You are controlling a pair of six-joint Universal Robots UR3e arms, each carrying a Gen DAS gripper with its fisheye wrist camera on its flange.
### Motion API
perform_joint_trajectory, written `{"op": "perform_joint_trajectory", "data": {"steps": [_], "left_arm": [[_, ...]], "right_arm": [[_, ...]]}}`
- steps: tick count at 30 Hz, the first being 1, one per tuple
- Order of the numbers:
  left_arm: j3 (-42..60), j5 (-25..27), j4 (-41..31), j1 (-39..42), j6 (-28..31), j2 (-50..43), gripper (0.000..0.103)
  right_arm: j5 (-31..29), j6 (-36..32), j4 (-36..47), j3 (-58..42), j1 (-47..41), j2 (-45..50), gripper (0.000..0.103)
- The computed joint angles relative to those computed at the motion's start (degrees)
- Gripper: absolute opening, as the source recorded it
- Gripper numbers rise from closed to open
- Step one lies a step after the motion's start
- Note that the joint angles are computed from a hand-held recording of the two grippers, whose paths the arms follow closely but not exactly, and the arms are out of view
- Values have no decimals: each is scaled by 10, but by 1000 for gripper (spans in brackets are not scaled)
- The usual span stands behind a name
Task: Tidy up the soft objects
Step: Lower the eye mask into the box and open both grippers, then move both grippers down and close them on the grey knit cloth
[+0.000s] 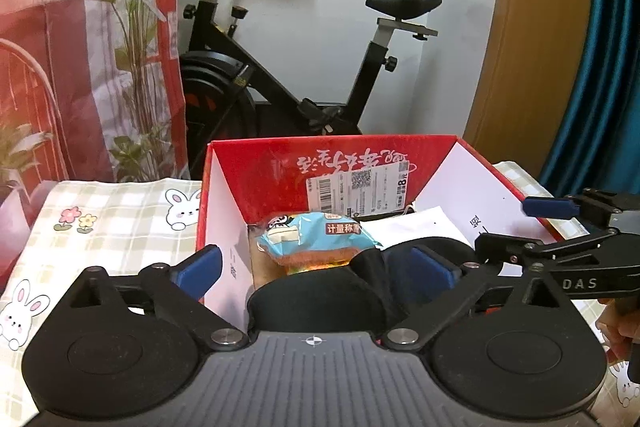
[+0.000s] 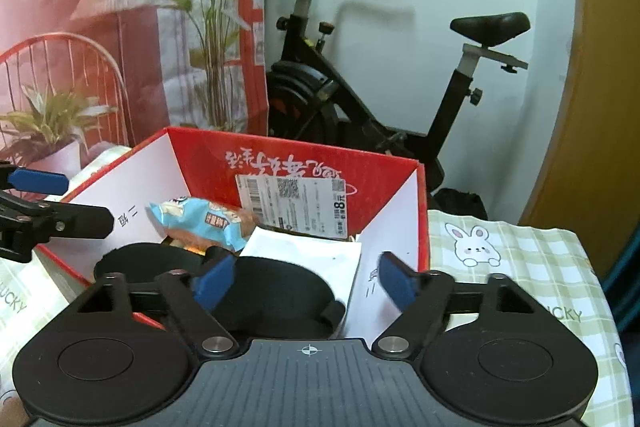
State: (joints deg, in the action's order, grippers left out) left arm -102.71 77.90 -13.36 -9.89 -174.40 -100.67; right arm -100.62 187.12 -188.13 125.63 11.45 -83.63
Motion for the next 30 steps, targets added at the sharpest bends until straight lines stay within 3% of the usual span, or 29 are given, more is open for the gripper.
{"op": "perform_joint_trajectory", "data": {"steps": [4, 17, 26, 30], "left_arm": [[-13, 8, 1, -1, 2, 15, 103], [-93, 3, 36, 14, 1, 83, 103], [-172, -15, 68, 36, 6, 144, 103], [-210, -26, 84, 48, 4, 171, 103]], "right_arm": [[4, 11, -23, 19, -6, -11, 103], [-7, 33, -124, 92, -5, -42, 103], [-80, 57, -185, 129, 38, -43, 103], [-79, 48, -223, 157, 47, -47, 103]]}}
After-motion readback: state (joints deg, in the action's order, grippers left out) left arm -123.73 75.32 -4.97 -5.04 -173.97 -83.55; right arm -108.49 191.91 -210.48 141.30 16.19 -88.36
